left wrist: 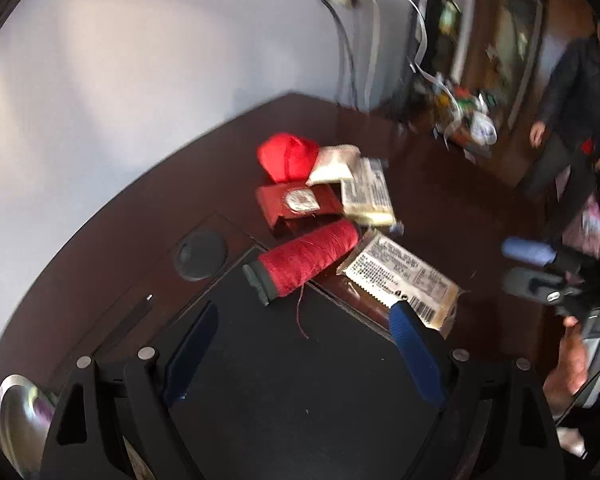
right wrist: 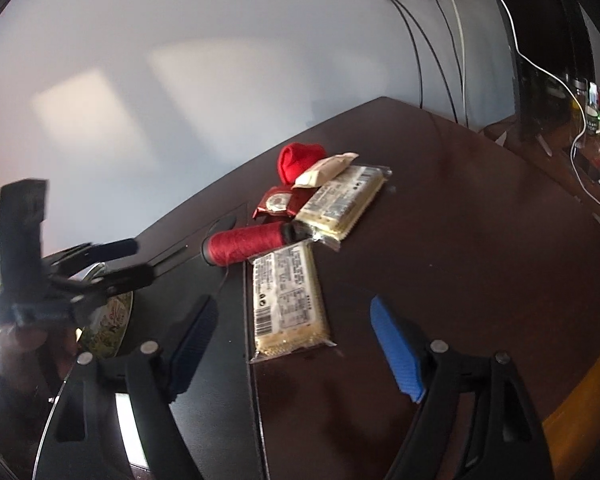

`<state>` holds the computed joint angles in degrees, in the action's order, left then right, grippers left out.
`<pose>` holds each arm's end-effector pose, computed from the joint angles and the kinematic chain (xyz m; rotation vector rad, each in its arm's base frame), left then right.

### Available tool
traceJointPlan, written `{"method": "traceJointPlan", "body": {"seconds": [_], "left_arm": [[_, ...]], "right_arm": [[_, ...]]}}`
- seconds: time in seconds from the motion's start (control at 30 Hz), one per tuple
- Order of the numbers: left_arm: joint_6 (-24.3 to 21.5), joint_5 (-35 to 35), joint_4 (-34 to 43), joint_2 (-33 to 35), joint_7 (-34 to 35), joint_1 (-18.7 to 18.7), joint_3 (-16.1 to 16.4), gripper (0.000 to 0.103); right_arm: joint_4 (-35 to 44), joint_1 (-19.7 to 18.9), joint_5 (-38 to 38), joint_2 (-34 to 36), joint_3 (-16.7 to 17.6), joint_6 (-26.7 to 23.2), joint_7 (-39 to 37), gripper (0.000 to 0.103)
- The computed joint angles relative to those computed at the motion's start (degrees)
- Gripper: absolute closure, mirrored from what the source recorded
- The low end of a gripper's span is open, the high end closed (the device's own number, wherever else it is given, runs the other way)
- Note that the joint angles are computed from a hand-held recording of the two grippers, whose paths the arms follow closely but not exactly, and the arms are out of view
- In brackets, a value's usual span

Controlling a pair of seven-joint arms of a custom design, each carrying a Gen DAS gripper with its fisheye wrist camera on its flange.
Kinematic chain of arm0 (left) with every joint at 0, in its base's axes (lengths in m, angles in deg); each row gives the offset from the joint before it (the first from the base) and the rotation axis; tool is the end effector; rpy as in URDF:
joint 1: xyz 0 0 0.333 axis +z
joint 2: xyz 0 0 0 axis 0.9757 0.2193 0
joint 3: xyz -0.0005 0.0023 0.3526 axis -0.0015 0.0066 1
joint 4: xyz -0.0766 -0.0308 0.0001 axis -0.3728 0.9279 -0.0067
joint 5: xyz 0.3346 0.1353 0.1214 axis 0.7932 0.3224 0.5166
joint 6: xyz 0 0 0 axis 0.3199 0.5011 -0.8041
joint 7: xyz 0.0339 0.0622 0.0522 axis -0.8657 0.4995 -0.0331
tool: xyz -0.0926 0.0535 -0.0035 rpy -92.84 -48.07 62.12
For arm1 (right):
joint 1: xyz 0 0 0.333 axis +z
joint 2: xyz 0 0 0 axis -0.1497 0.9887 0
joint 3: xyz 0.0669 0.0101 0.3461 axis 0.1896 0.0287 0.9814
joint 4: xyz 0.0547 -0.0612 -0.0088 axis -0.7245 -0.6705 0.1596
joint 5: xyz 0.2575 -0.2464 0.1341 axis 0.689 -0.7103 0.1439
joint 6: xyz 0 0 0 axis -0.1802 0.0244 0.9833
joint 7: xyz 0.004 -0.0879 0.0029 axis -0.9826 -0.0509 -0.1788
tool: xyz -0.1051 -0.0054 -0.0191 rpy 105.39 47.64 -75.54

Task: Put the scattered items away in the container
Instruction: 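Move both tools back over the remaining items on the table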

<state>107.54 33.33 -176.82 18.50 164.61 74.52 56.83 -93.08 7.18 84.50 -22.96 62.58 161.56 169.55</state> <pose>0.5803 -0.2348 0.3838 -0.8619 2.6545 -0.8635 0.3495 0.1172 0.3922 -1.3245 1.8164 -0.4110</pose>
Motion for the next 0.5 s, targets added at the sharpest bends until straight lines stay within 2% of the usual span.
{"method": "traceJointPlan", "body": {"seconds": [0.13, 0.27, 0.37, 0.5], "left_arm": [[0.1, 9.1, 2.9, 2.8, -6.3, -4.0, 4.1, 0.014], [-6.7, 13.4, 8.7, 6.7, -10.1, -3.8, 4.0, 0.014], [-11.2, 15.6, 12.5, 9.1, -13.4, -4.2, 4.4, 0.014], [-11.9, 19.0, 14.7, 11.0, -16.2, -5.7, 5.3, 0.014]], "right_arm": [[-1.0, -0.1, -0.8, -0.6, -0.9, 0.6, 0.5, 0.014], [-2.0, 0.3, -5.7, -0.1, -4.3, 2.3, 4.4, 0.014], [-2.4, -0.3, -7.6, 0.1, -4.9, 3.0, 5.9, 0.014], [-2.4, -0.9, -9.2, 0.6, -5.1, 3.5, 7.0, 0.014]]}}
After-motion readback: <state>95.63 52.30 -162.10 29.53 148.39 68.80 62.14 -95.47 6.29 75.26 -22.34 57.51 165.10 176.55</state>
